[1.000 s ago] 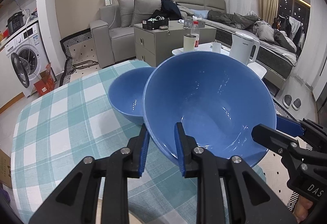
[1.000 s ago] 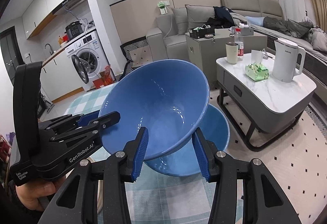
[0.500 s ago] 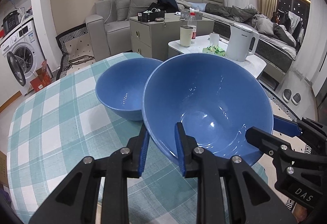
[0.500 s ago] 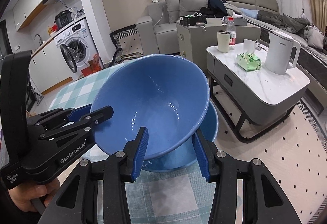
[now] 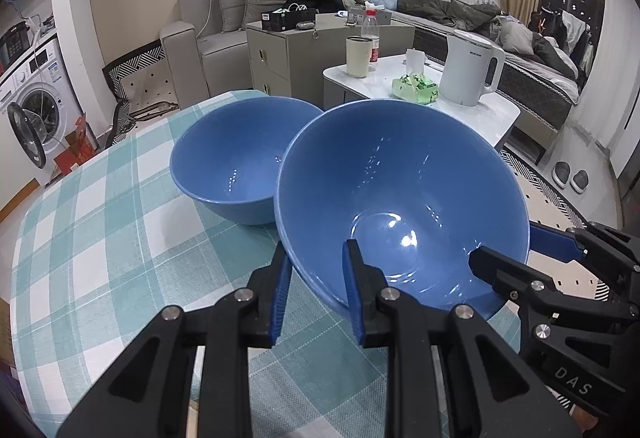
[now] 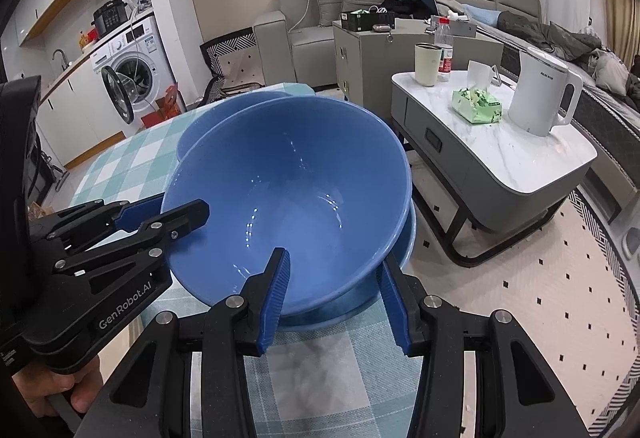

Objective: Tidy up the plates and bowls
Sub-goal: 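Carry the held blue bowl over another blue bowl with both grippers, then lower the held bowl into the other blue bowl and open both grippers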

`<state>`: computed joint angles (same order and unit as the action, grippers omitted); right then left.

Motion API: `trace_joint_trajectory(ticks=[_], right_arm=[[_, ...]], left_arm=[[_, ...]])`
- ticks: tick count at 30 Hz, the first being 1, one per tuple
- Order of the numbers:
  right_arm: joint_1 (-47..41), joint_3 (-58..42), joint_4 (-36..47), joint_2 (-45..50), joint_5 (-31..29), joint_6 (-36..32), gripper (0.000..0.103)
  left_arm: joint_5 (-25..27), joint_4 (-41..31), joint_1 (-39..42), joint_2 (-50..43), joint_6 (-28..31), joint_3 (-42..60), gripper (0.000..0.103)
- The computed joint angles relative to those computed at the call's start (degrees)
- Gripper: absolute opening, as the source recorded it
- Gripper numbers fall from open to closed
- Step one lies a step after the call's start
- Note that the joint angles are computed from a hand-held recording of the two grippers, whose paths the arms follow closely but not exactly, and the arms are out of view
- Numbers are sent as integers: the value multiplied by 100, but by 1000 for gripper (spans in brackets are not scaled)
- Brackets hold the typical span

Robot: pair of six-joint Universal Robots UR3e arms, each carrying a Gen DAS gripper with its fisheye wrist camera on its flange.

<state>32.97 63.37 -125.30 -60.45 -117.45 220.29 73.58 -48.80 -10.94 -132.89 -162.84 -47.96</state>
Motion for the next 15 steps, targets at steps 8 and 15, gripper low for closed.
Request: trace_joint_trajectory(ticks=[8, 15], right_arm=[[-38, -79, 157, 99, 52, -46, 50], [6, -189, 216, 177, 17, -72, 54]], left_arm=[[26, 1, -29, 4, 49, -100, 24], [19, -16, -35, -19, 54, -89, 25]])
